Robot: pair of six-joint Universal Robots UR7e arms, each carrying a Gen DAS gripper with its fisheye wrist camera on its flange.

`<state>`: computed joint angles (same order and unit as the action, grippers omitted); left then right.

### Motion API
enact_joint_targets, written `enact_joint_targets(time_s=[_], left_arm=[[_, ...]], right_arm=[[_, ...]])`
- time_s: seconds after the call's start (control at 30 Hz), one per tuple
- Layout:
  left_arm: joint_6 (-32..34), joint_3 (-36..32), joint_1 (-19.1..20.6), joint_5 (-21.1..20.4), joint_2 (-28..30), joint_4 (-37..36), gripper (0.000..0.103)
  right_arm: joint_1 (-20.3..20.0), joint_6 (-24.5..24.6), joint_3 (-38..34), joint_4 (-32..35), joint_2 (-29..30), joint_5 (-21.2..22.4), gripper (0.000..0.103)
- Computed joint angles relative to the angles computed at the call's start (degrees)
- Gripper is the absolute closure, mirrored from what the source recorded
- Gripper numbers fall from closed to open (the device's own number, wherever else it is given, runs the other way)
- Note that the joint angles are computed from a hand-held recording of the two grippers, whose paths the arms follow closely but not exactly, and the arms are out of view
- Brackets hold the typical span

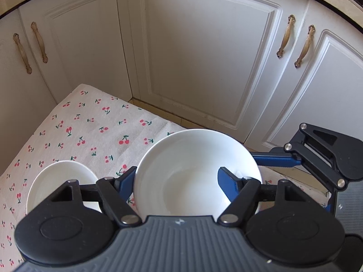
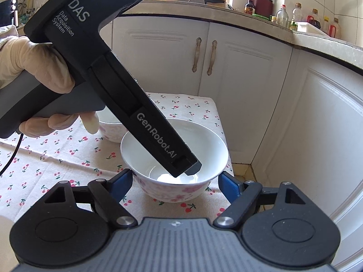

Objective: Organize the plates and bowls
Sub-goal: 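Lower the held bowl into the other bowl with the left gripper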

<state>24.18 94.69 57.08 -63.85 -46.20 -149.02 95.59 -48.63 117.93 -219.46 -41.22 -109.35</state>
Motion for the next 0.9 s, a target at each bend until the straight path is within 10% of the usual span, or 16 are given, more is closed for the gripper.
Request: enact_joint_targets(time_s=[0.9], left_arm=[[-9.69, 23.96, -9.69, 5.20, -19.89, -4.86, 0.028]], right_arm=[[10.50, 2.62, 14.75, -3.66, -7.53, -2.29, 0.017]])
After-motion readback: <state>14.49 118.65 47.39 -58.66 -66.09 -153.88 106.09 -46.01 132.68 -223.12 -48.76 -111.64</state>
